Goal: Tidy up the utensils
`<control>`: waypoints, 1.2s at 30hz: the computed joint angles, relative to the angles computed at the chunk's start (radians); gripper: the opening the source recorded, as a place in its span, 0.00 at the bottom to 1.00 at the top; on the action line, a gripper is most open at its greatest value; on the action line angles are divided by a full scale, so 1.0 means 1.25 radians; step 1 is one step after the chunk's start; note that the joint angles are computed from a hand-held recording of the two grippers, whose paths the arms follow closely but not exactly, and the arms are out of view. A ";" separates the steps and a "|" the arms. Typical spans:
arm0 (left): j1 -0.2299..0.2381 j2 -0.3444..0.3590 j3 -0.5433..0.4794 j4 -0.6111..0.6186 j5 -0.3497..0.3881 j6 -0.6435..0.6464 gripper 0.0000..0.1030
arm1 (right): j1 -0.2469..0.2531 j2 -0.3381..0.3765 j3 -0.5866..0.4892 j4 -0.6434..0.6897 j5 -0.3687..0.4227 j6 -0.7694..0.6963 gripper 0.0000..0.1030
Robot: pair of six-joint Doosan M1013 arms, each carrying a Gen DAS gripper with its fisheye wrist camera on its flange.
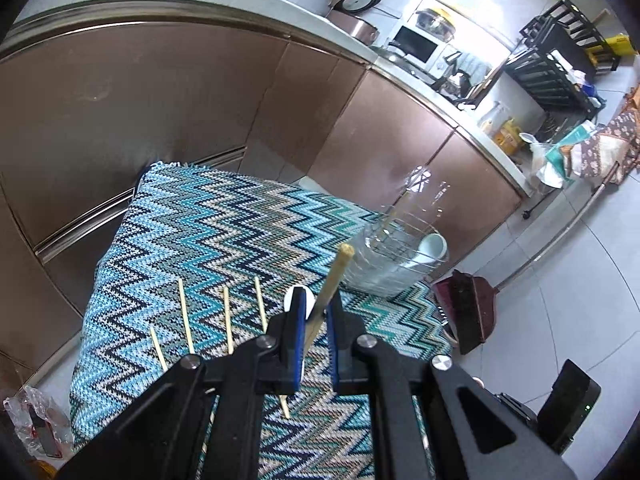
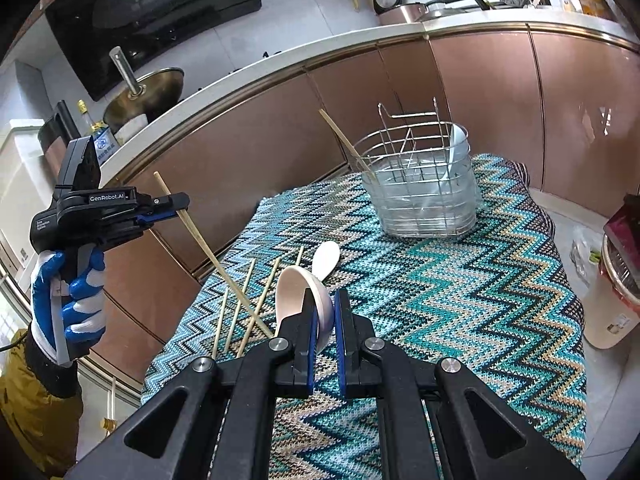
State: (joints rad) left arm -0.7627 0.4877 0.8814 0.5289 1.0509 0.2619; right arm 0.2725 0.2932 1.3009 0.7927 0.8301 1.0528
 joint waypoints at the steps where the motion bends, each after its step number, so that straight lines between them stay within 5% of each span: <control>1: -0.003 -0.002 0.001 0.001 -0.003 0.001 0.08 | 0.000 -0.003 0.003 0.002 -0.002 -0.002 0.08; 23: -0.042 -0.016 -0.028 0.050 0.017 0.047 0.02 | -0.009 -0.049 0.030 0.027 -0.061 -0.034 0.08; 36: -0.020 -0.040 0.069 -0.107 0.027 0.132 0.11 | -0.016 -0.017 0.006 0.031 -0.036 -0.015 0.08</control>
State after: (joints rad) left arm -0.7877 0.4371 0.9676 0.3952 1.0845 0.4274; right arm 0.2525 0.2719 1.3079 0.8311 0.7853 1.0346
